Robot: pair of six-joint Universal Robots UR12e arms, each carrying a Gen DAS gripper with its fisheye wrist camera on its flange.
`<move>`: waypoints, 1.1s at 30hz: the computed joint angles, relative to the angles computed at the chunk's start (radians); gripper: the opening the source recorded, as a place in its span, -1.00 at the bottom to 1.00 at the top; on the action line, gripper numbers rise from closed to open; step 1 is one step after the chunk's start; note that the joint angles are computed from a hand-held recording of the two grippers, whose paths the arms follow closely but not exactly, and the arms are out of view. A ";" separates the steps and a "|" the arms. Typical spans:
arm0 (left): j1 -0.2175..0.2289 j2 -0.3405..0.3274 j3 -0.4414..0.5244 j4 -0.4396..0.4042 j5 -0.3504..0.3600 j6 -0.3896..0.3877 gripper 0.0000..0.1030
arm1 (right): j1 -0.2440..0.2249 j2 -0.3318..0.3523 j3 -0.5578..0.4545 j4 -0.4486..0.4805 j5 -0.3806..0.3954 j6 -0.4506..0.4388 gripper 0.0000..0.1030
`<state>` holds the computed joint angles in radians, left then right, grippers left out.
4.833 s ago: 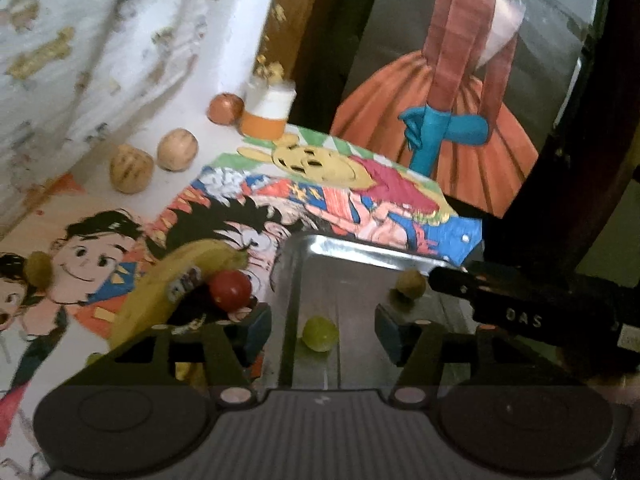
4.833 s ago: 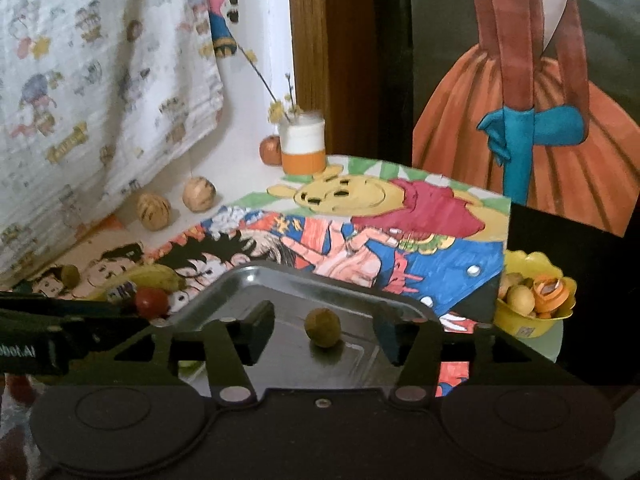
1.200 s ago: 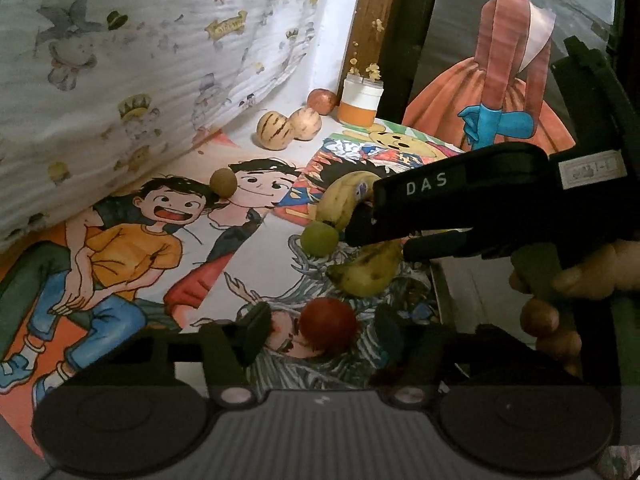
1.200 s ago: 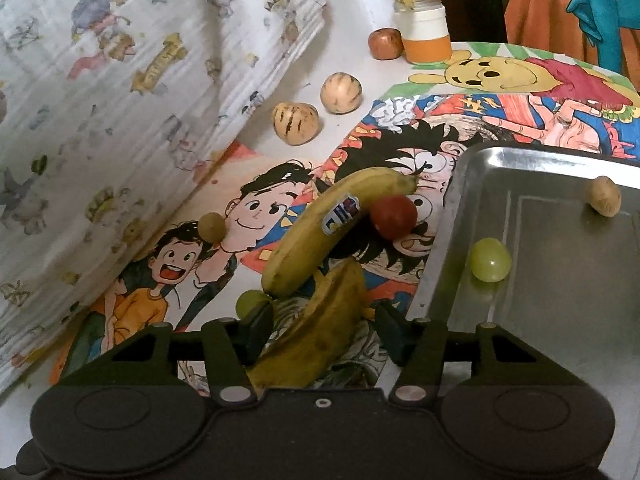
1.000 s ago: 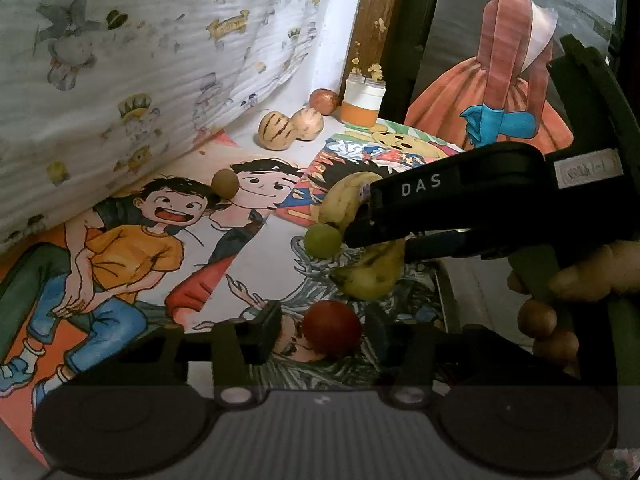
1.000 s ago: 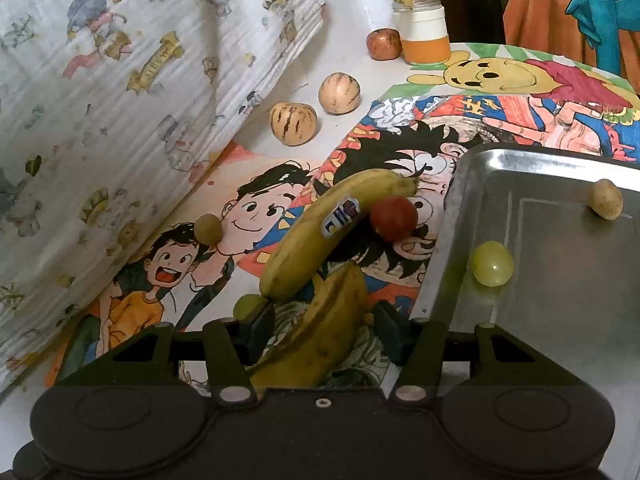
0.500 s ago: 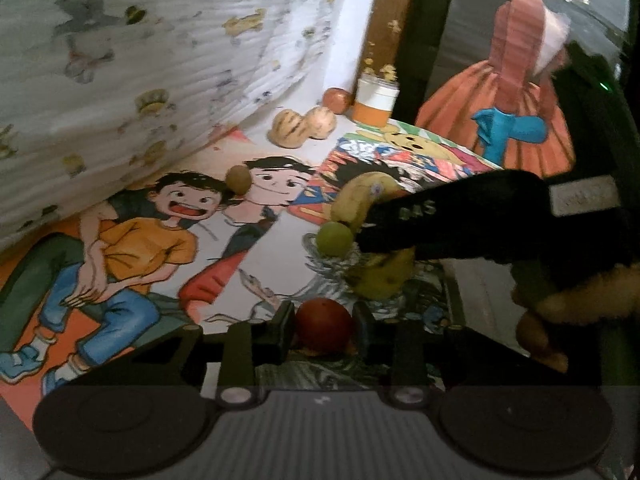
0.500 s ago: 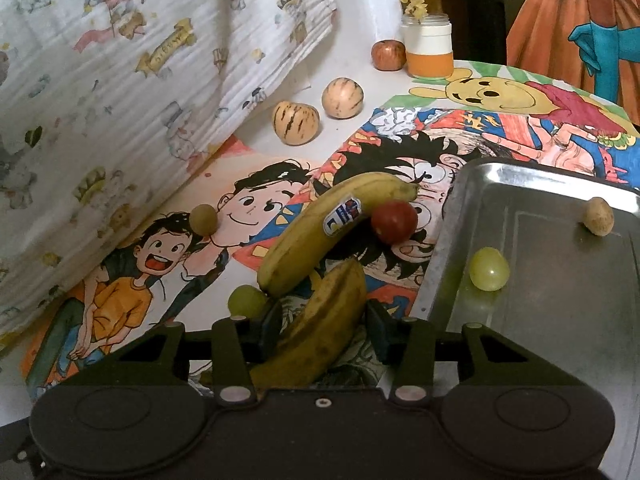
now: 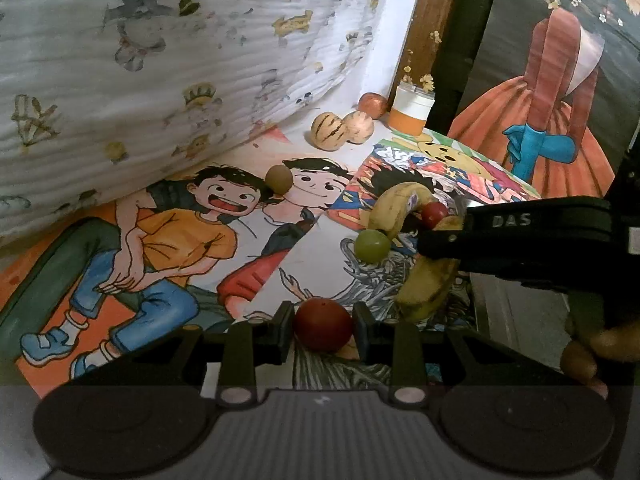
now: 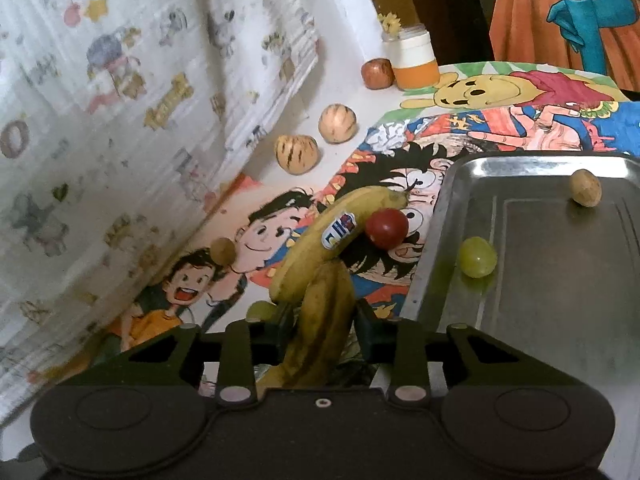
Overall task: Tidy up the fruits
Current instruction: 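Grasp a yellow banana with the right tool while the left tool grasps a red tomato, then lower the banana onto the tray with the right tool while the left tool releases the tomato there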
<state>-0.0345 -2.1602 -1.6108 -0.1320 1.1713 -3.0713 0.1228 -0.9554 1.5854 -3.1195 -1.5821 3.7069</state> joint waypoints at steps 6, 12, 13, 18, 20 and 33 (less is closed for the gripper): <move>0.000 0.007 -0.006 0.006 -0.003 -0.015 -0.33 | -0.003 -0.021 0.048 -0.095 0.018 0.031 -0.40; -0.006 0.012 -0.007 0.026 -0.012 -0.013 -0.33 | -0.004 -0.057 0.104 -0.198 -0.013 0.035 -0.40; -0.008 0.013 -0.006 0.029 -0.013 -0.011 -0.33 | -0.004 -0.064 0.113 -0.212 -0.022 0.032 -0.40; -0.020 0.013 0.003 0.027 -0.033 0.012 -0.33 | -0.014 -0.106 0.163 -0.242 -0.088 0.022 -0.40; -0.026 0.013 0.008 0.026 -0.044 0.022 -0.33 | -0.021 -0.125 0.188 -0.247 -0.120 0.021 -0.40; -0.089 -0.023 0.080 -0.014 -0.127 0.098 -0.33 | -0.085 -0.169 0.282 -0.243 -0.192 0.106 -0.40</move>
<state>-0.1236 -2.1830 -1.5310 -0.1456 1.0444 -2.9732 0.0379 -1.1242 1.8675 -3.3625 -1.7737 3.8131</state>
